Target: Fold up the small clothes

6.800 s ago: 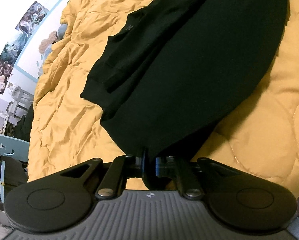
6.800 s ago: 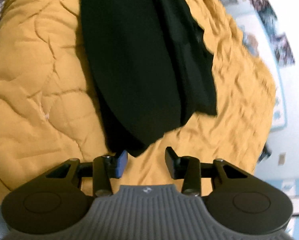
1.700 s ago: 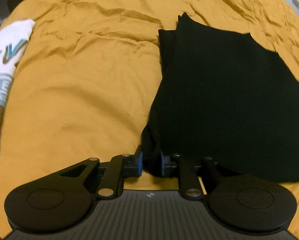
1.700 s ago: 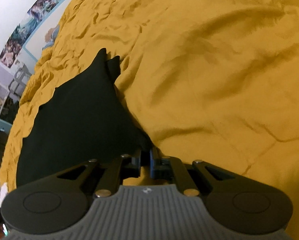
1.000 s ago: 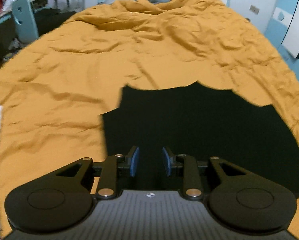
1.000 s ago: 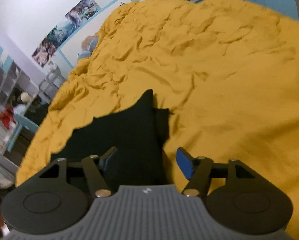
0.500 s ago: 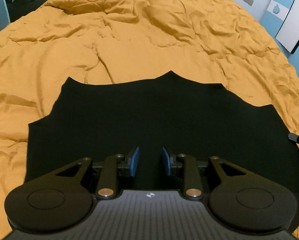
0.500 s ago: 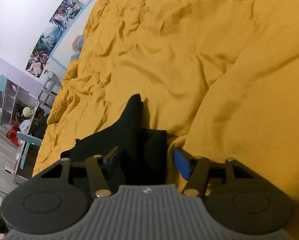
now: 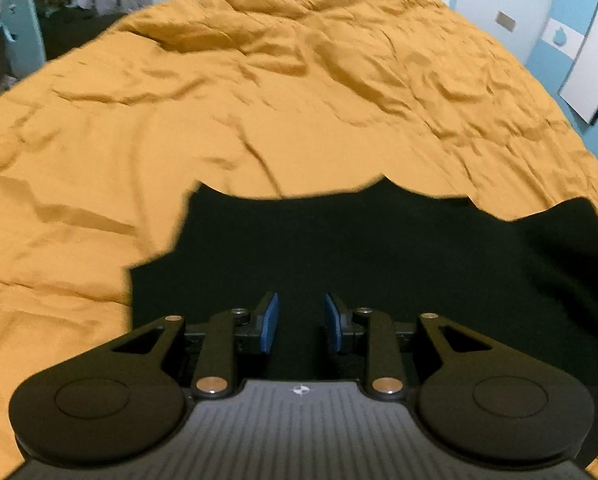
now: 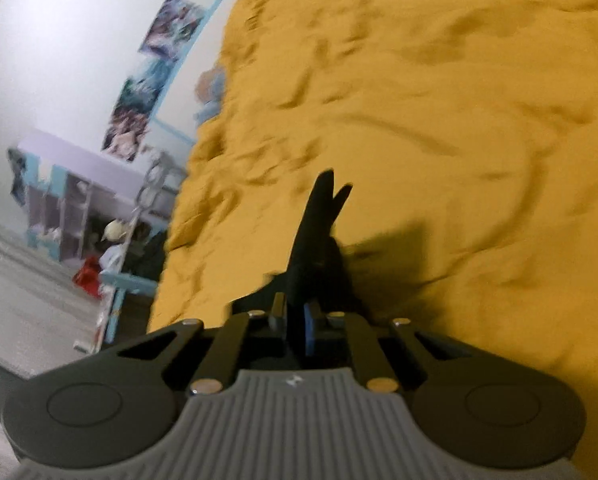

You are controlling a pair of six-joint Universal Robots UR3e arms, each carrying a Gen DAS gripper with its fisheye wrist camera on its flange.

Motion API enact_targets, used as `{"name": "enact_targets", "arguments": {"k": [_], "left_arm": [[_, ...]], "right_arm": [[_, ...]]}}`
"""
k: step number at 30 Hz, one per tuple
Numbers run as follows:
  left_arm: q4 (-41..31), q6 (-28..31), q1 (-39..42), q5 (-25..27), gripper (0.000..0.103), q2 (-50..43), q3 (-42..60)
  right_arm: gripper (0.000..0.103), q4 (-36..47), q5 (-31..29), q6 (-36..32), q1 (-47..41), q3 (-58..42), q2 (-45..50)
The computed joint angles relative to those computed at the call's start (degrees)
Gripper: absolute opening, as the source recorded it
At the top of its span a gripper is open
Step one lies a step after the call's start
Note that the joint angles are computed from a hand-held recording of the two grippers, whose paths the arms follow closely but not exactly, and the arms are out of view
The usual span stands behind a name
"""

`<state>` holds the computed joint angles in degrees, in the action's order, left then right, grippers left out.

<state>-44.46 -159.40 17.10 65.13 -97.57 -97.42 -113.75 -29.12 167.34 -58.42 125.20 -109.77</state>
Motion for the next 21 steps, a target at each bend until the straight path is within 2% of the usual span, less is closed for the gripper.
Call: {"name": "enact_targets", "arguments": {"k": [4,7,10,14,17,21], "left_arm": [[-5.07,4.48,5.78,-3.55,0.033,3.92,2.47],[-9.26,8.68,9.22,-4.83,0.033,5.76,5.52],[-12.16,10.93,12.45,-6.15,0.033,6.92,7.18],[-15.04,13.13,15.93,-7.26,0.033,7.11,7.09],[-16.35,14.78,17.89,-7.25,0.033,6.32,6.12],[-17.63,15.55,19.48,-7.22,0.033,3.93,5.4]], "right_arm": [[0.002,-19.97,-1.61,22.85,14.32,-3.78,4.37],[0.002,-36.43,-8.13,39.54,27.79,-10.5,13.4],[0.002,-44.67,-15.48,51.16,39.8,-19.6,23.12],[0.002,-46.35,-23.91,59.69,52.74,-33.19,34.96],[0.002,-42.61,-29.09,61.83,60.07,-44.06,43.44],[0.002,-38.88,-33.33,63.44,65.85,-53.31,51.85]]}}
